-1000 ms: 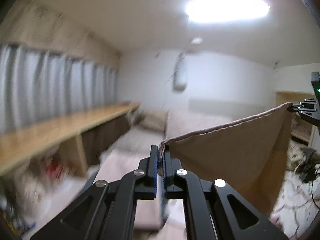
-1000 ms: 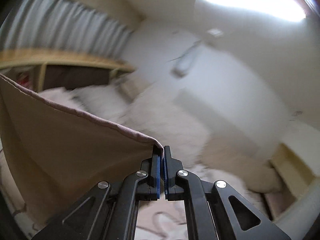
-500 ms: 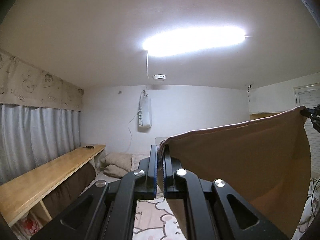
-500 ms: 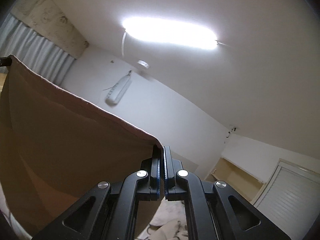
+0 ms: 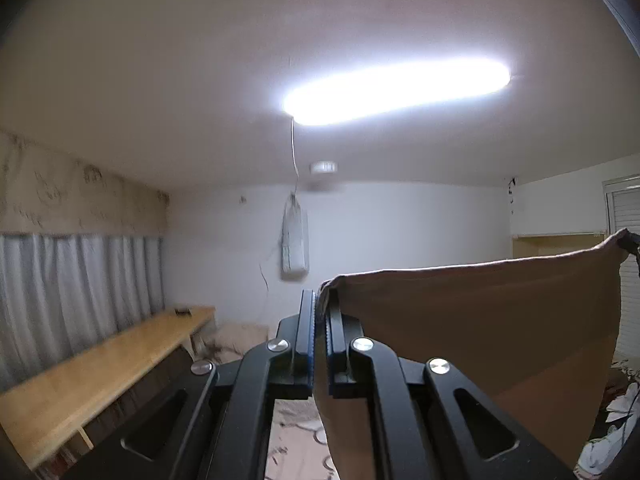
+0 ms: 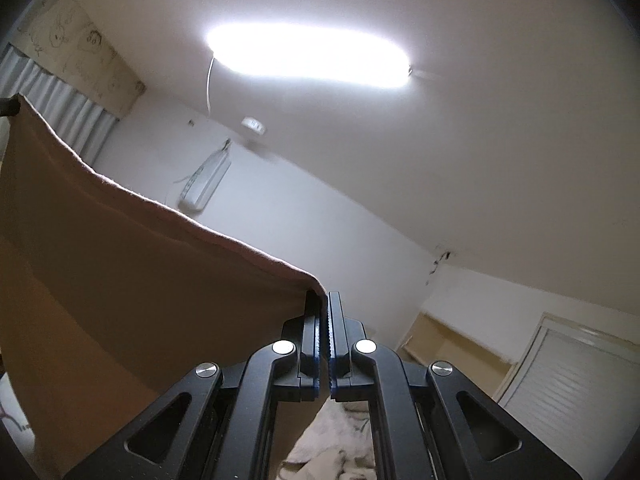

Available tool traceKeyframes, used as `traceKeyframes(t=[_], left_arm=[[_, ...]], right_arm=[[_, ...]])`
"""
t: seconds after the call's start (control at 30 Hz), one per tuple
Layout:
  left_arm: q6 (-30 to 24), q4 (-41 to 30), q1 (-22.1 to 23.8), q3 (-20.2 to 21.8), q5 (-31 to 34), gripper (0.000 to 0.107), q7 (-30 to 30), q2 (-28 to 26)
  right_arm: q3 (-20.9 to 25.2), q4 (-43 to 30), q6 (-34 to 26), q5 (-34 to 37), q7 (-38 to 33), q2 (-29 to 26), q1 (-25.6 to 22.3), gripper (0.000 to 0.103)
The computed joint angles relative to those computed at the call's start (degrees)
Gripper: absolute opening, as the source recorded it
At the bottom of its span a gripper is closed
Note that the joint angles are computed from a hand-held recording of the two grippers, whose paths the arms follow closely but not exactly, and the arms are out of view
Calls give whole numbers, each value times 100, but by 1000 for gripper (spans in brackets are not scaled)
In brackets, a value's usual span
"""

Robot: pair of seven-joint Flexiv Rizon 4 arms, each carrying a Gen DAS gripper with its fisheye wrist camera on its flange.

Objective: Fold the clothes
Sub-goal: 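Lift the pink cloth high with both tools, stretching it between them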

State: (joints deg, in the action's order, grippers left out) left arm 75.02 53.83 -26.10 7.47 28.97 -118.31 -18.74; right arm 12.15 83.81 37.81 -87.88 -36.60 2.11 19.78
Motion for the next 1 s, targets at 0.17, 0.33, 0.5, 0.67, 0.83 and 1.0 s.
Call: traceKeyframes(t=[0.17,0.33,0.5,0.67,0.83,1.0], left_arm=[[491,859,-127,129,581,4,-403,833],[472,1422,-241,47,1640,4,-1019,1686],[268,1638,-86,-354,2406,4,-1405,2306],[94,1725,194,-797,2654,4,-1437,2694],[10,1783,536,-1131,2671,4,-1355,2898],[-172,1788,840,-1408,2388,5,-1042,2840]], right_arm=[[307,492,-71,-454,304,593,-115,3],[816,751,-261,-682,423,1109,-330,3],[1342,654,-670,-742,157,1305,-493,3],[1745,445,-986,-786,-10,1375,-617,3],[2049,190,-1265,-823,-202,1288,-677,3],[2090,76,-1355,-763,-275,1186,-593,3]])
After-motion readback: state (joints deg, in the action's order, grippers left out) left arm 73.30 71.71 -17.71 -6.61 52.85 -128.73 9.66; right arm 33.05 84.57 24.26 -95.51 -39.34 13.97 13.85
